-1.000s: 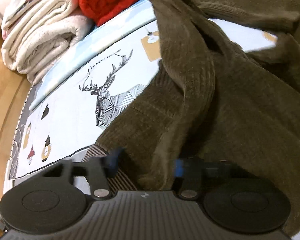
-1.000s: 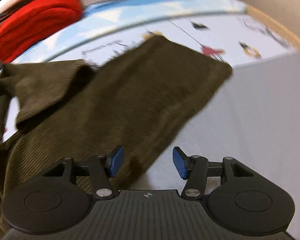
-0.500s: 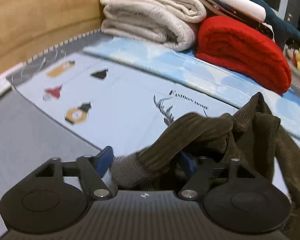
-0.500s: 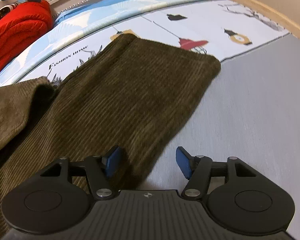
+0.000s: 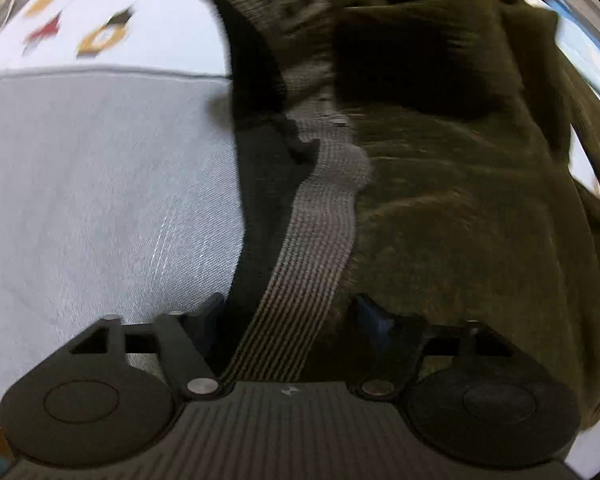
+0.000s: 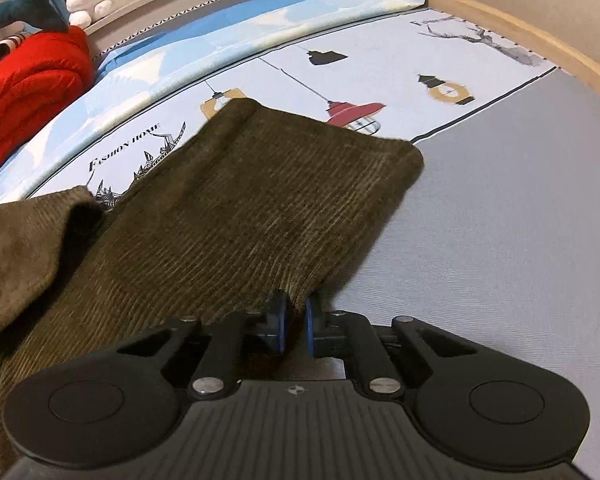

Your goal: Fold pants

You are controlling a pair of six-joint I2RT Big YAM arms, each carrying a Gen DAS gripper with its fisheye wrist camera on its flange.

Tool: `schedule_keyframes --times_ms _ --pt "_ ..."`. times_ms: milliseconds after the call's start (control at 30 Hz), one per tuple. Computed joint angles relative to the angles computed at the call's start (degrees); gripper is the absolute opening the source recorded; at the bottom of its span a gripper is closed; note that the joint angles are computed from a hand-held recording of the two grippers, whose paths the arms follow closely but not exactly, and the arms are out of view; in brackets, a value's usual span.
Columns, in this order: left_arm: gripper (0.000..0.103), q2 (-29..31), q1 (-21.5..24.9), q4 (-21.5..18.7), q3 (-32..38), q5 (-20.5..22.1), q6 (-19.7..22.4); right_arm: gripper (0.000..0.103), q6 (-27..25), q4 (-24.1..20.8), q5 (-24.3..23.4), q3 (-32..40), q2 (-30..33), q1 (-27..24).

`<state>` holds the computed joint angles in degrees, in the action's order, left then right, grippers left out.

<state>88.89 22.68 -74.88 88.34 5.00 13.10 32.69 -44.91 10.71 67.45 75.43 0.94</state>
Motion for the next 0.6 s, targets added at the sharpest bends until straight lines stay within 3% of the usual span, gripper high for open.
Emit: schedule_keyframes --times_ms 133,200,267,400,467,600 --pt "0.044 -2.7 0.2 -0.6 -1.4 -1.1 4.9 0.008 -0.5 -6.4 -1.2 -0.4 -2.4 -1.8" --pt "0.044 -4.4 0.5 -0.4 -2.8 -3.5 8.4 0.008 1.1 -12.1 -3.2 -0.3 -3.0 -3.7" --pt "0.043 -5.3 1.8 -0.8 -3.2 -4.6 9.3 0.008 3.2 -18.4 -6.7 -0.5 -3.5 -6.0" --pt "0.046 -7.0 3.8 0.1 -4.1 -8.9 10.2 0.010 2.0 -22.8 -19.4 -2.1 -6.2 -9.8" --pt "0.051 -7.4 4.7 -0.3 -3.9 -7.9 9.4 0.017 5.9 -22.1 -23.1 -3.4 -8.0 -12.3" --pt "0.068 -5.5 5.8 -3.3 -1.1 -6.0 6.0 0.032 11.9 -19.7 -15.5 -4.4 -10.4 -16.6"
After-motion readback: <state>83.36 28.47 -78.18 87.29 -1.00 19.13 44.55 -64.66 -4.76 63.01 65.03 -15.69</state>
